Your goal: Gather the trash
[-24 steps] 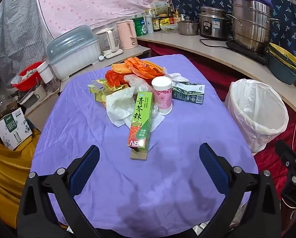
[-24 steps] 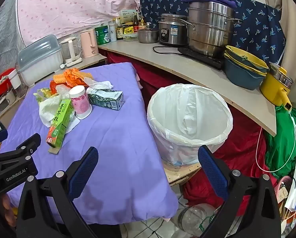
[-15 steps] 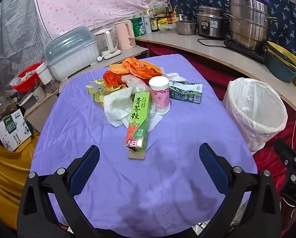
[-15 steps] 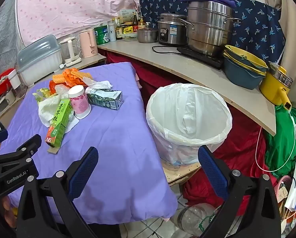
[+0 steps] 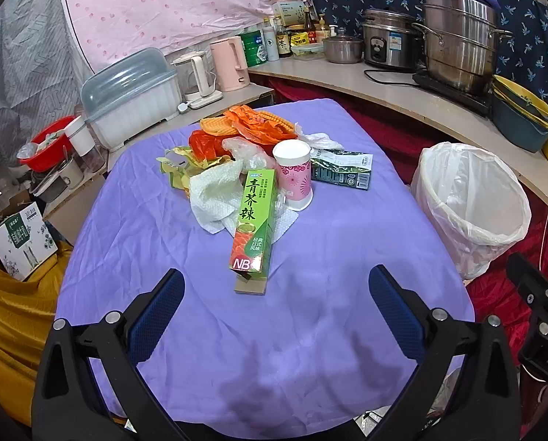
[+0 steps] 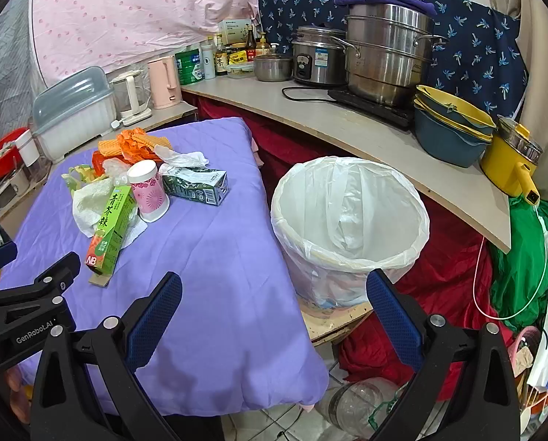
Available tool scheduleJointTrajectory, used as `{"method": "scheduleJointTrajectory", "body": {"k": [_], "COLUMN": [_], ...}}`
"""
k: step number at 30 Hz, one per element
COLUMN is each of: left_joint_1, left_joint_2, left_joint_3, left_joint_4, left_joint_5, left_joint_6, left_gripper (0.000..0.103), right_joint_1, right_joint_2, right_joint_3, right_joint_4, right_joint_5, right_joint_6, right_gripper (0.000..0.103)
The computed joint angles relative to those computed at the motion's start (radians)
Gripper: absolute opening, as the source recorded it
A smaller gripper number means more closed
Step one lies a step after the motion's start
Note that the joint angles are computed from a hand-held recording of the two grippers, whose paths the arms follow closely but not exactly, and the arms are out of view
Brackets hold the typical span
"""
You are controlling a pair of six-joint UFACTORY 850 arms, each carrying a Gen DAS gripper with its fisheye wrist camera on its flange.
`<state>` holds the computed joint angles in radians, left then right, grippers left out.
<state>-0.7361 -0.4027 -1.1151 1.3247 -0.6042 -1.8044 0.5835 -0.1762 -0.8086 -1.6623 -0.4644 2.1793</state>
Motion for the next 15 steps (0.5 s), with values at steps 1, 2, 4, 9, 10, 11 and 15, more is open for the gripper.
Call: {"method": "scheduleJointTrajectory", "body": {"k": [1, 2, 4, 9, 10, 11, 15], "left_joint_1": [-0.001, -0.002, 0.002, 0.003, 0.003, 0.002, 0.003], "left_joint_2": [0.000, 0.000, 0.003, 0.002, 0.002, 0.002, 0.000], "left_joint_3": [0.000, -0.001, 0.001, 0.000, 0.001, 0.001, -0.005], "left_joint_4": [-0.001, -0.002, -0.010, -0.011, -0.008, -0.008, -0.019], "left_joint_5": [-0.002, -0.001, 0.005, 0.006, 0.007, 0.006, 0.001], "left_joint_6": [0.000, 0.000, 0.011, 0.012, 0.009, 0.009, 0.020], "left_gripper": [0.096, 0.096, 0.096, 0.096, 0.096, 0.096, 0.096], "right_joint_1": [-0.001, -0.002, 0.001, 0.002, 0.001, 0.002, 0.002], "right_joint_2": [0.001, 0.001, 0.000, -0.001, 0.000, -0.002, -0.002], "right_joint_3": [0.002, 0.002, 0.000, -0.002, 0.000, -0.002, -0.003], "right_joint_4": [-0.003, -0.005, 0.000, 0.000, -0.004, -0.001, 0.001], "right_joint_5": [0.002, 0.003, -0.002, -0.002, -0.001, -0.002, -0.002], "right_joint_6": [0.003, 0.004, 0.000, 0.000, 0.003, 0.001, -0.002], "right_gripper": [0.096, 0.096, 0.096, 0.096, 0.096, 0.096, 0.096]}}
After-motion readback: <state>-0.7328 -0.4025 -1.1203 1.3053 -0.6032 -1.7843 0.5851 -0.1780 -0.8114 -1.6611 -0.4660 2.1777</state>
